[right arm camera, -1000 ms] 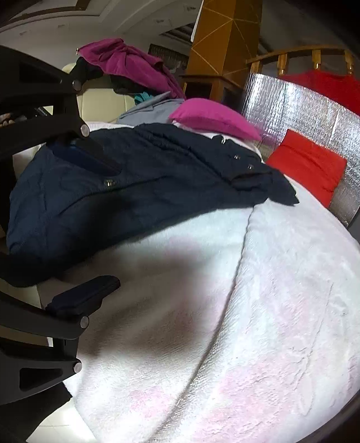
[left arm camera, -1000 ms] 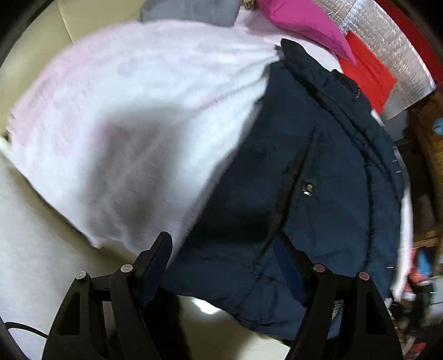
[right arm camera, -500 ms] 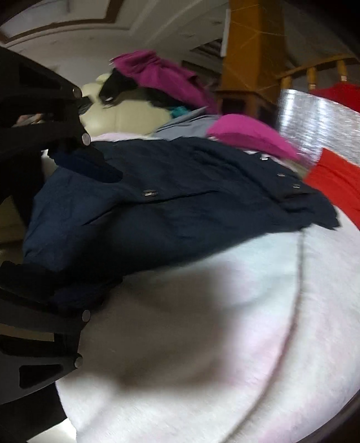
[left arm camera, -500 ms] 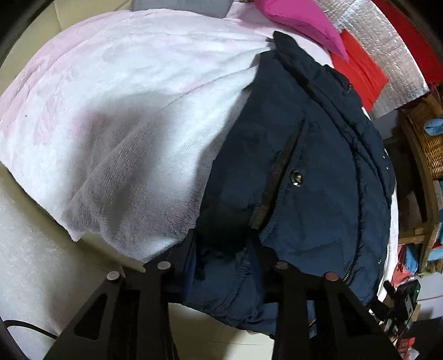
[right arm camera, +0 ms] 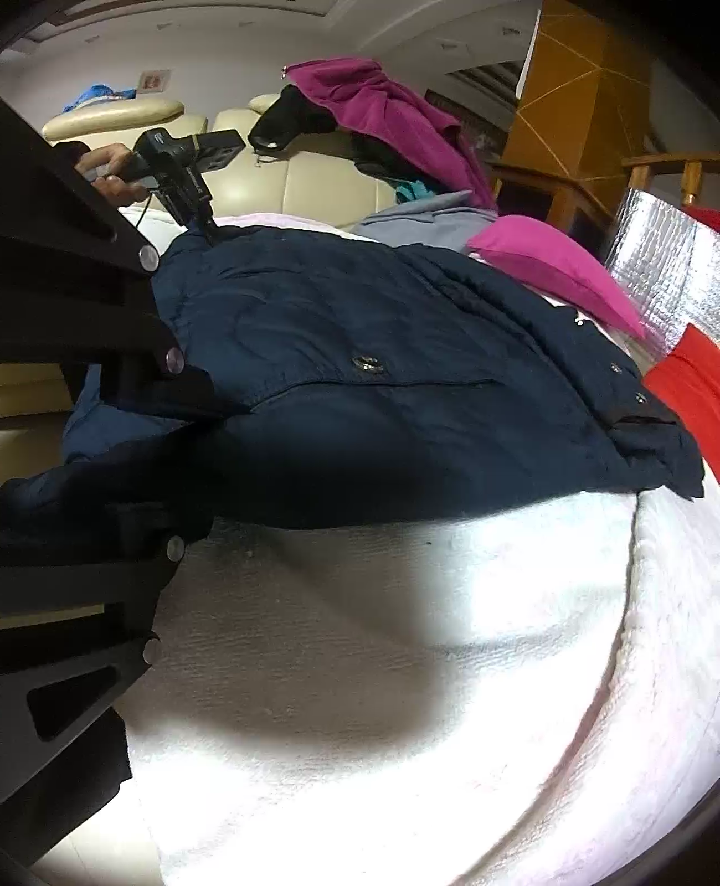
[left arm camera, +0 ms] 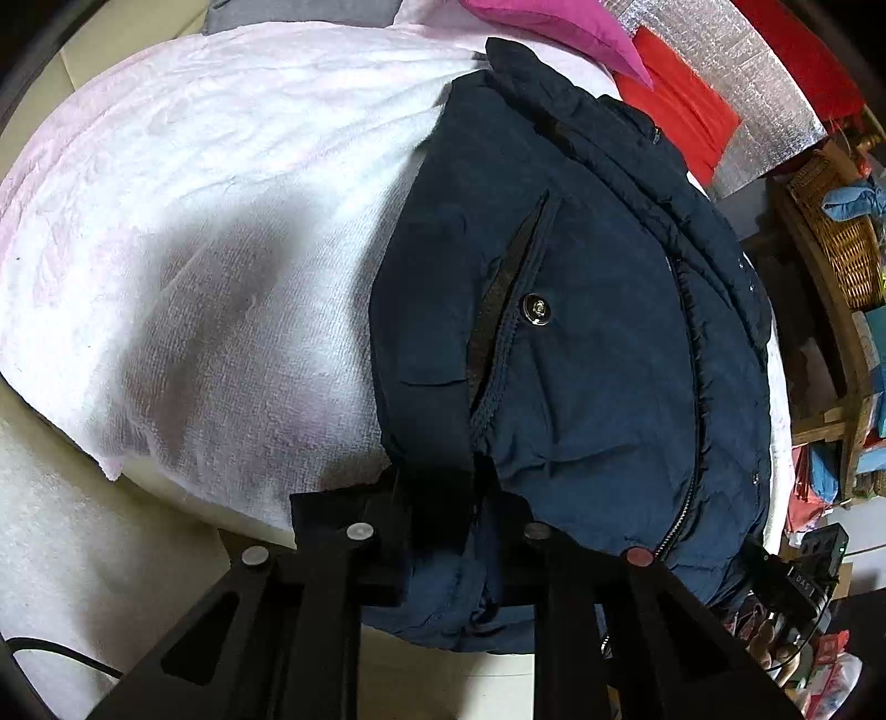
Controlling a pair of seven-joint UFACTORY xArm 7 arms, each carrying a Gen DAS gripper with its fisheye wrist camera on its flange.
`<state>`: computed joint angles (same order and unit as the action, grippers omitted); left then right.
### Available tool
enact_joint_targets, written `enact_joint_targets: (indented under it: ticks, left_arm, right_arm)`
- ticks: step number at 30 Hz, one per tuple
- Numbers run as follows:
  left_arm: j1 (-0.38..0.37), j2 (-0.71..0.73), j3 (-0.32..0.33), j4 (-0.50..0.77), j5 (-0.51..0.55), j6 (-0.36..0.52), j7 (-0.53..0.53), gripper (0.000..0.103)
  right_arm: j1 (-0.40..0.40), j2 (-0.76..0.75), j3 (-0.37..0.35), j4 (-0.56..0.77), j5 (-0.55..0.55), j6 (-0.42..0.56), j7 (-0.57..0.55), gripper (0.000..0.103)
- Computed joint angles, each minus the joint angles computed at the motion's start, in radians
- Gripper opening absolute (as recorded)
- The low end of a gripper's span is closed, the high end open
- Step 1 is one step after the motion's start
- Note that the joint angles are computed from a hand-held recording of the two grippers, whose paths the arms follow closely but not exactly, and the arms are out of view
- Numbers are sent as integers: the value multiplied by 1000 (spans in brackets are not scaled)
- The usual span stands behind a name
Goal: Fold large clothes
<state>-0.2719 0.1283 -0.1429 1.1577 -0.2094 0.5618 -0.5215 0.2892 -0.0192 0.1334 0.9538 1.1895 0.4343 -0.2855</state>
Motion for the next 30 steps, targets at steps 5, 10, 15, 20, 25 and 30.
enact_joint_targets:
  ticks: [5,10,15,20,25,30]
  left_arm:
    - [-11,4,2,13,39,18,-39,32]
    - [-1,-18,-1,-22,-1,-3,-17,18]
    - [-20,-59,-2,-68,59,-57,-63,11]
    - [-34,-112,-10,-119,99,-84,-100,9]
    - [-50,-146,-22,-139,155,-35,-135,9]
    - [-39,-105,-9,-92,158,52,-194,38]
  right_arm:
    - [11,0,10,4,-49,-38,27,24]
    - [17,11,15,11,-118,-53,60,28]
    - [27,-31,49,-36,-256,-159,112,15]
    - [110,-101,4,-77,-57,-241,-83,11]
    - [131,-160,-27,-125,15,-228,-130,11]
    - [106,-129,-37,-111,-104,-161,49,14]
